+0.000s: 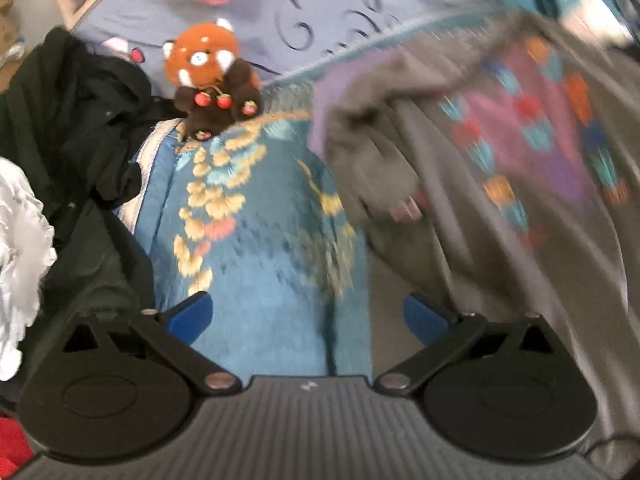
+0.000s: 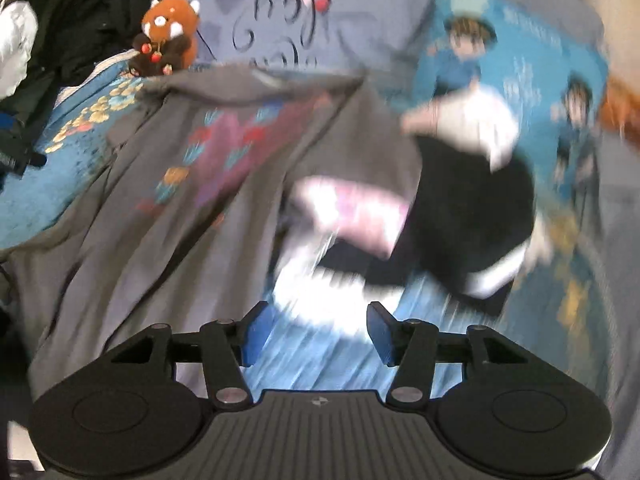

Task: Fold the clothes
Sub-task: 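Lay the grey T-shirt flat on the quilt and open both grippers, then move both grippers to the hem of the grey T-shirt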

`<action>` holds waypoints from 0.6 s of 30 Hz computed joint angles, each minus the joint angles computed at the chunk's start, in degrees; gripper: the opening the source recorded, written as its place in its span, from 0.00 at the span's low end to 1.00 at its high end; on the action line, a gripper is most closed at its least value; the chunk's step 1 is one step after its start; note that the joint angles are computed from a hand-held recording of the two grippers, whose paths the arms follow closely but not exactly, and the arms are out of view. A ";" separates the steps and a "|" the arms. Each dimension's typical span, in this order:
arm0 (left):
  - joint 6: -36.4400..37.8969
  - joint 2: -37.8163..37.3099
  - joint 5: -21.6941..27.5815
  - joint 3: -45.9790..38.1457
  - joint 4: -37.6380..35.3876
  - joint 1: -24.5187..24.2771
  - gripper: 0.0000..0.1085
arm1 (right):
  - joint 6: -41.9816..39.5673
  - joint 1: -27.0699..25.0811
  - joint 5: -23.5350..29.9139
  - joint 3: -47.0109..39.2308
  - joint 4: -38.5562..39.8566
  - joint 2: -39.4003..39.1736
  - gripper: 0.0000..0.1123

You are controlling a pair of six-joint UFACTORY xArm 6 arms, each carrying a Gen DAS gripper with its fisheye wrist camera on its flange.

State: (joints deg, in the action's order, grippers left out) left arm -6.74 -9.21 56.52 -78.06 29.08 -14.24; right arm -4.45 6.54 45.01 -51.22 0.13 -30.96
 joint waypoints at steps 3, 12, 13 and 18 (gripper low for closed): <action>-1.16 -5.46 2.08 6.08 2.23 -2.40 0.95 | 2.03 1.36 2.83 5.02 2.52 -5.30 0.46; -0.80 -16.83 11.51 14.13 0.75 -2.54 0.95 | 3.76 6.79 7.47 12.49 3.20 -15.77 0.51; -0.89 -17.94 12.07 14.83 0.30 -2.66 0.95 | 4.04 7.61 7.57 12.99 2.64 -16.68 0.54; 0.22 -21.57 11.48 17.17 -3.58 -2.70 0.95 | 10.08 11.51 8.70 13.68 -4.49 -18.48 0.56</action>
State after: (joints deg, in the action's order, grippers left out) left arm -6.51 -30.78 68.00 -60.89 25.49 -16.94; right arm 5.63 18.04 53.70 -37.54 -4.36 -49.44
